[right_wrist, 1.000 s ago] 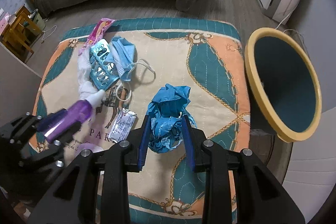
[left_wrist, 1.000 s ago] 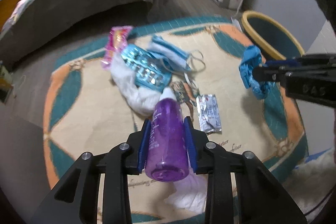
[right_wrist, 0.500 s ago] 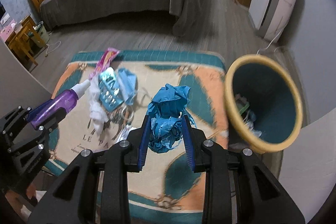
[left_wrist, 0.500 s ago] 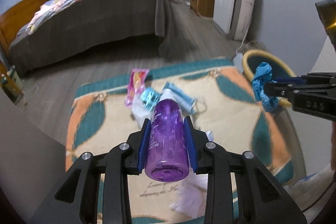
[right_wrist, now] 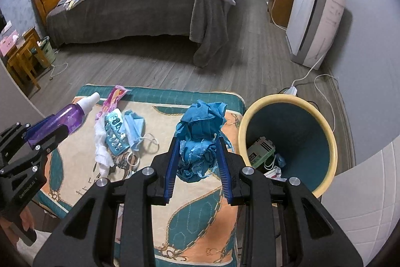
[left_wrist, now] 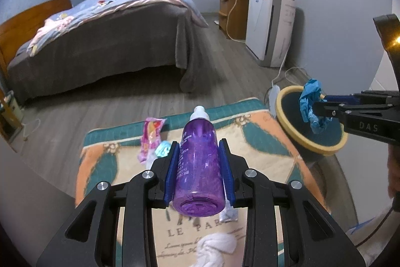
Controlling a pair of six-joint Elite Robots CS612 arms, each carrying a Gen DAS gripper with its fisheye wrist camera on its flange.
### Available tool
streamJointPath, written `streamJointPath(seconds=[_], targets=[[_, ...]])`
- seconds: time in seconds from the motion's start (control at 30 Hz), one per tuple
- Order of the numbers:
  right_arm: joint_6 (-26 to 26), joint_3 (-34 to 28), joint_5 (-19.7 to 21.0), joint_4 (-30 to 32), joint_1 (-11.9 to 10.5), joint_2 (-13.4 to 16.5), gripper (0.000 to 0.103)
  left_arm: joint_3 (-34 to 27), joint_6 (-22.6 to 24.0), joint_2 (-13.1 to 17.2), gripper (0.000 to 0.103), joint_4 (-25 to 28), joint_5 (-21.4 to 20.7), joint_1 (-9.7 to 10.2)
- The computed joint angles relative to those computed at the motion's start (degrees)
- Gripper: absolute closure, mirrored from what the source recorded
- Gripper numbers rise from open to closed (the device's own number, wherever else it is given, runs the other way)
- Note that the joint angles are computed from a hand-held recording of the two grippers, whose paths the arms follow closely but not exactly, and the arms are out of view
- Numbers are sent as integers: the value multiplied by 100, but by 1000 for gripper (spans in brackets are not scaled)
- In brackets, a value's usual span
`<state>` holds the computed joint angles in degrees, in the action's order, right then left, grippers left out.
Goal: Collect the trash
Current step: 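Carry the blue plastic and purple bottle over the bin with both tools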
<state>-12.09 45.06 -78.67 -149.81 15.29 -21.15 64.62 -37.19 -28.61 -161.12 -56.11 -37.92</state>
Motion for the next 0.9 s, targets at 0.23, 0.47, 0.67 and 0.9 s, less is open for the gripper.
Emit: streamJointPath(seconds=[0.23, 0.47, 0.67, 0.9], targets=[[82, -90, 41, 53, -123, 45, 74, -527, 109, 263, 70, 116, -182, 14], [162, -233, 0, 226, -212, 129, 74, -1211, 355, 615, 70, 486, -365, 2], [-87, -365, -224, 265, -248, 190, 74, -1758, 578, 909, 70, 745, -528, -19], [-479, -489, -502, 171, -308, 242, 74, -2468, 734, 1255, 70, 1092, -728, -39]])
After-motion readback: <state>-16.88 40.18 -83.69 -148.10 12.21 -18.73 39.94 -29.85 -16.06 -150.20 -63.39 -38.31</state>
